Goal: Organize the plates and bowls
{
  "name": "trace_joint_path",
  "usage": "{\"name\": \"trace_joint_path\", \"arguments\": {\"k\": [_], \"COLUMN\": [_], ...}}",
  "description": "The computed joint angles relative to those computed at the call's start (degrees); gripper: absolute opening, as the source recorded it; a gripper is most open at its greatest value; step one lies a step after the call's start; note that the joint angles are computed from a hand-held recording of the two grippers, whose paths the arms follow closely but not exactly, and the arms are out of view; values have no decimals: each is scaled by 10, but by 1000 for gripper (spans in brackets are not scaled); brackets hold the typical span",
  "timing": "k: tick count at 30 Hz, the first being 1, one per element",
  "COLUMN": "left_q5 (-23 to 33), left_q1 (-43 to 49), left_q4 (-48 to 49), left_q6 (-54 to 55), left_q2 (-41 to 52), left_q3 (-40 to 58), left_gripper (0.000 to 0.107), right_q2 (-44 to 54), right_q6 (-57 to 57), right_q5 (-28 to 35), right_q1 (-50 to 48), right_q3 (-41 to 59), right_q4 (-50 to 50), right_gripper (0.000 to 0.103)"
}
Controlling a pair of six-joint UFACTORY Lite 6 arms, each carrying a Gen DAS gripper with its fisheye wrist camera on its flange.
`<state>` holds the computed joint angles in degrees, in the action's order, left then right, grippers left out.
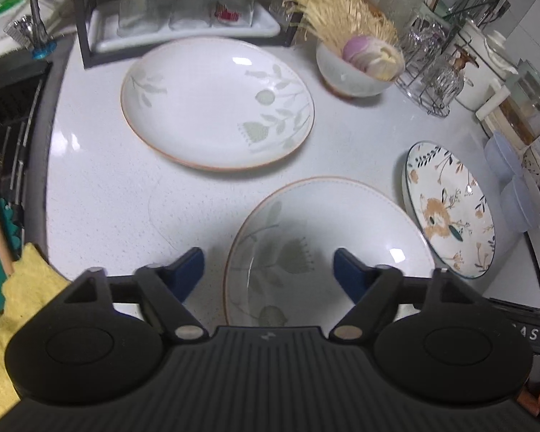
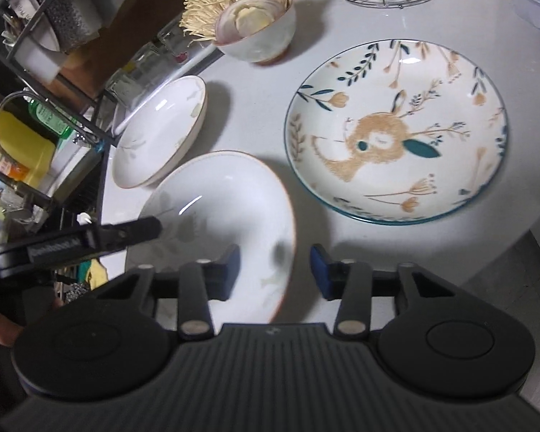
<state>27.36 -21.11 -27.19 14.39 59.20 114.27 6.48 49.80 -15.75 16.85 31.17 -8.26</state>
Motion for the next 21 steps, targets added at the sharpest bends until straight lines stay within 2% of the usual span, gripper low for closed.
{"name": "trace_joint_path", "arguments": {"k": [2, 4, 6, 10, 15, 21], "left_q5": [14, 26, 38, 79, 122, 140], "left_q1": [1, 3, 5, 10, 19, 29], "left_q4": [9, 19, 33, 38, 33, 15], "left_q6": [-6, -18, -32, -36, -33, -17], "left_q2": [20, 38, 56, 90, 121, 97], "left_q3": [24, 47, 72, 133, 190, 177], "left_gripper": [58, 49, 41, 36, 36, 36], "right_q2": [24, 33, 36, 36, 33, -2], "right_q6": [-23, -111, -151, -129, -124, -123], "right_q5": [2, 10, 12, -1, 10, 21], "right_q1": [7, 20, 24, 17, 18, 22], "right_q3": [16, 24, 27, 19, 24, 14], "right_q4": [28, 122, 168, 144, 130, 126], "right_gripper": [29, 23, 17, 16, 16, 17]}}
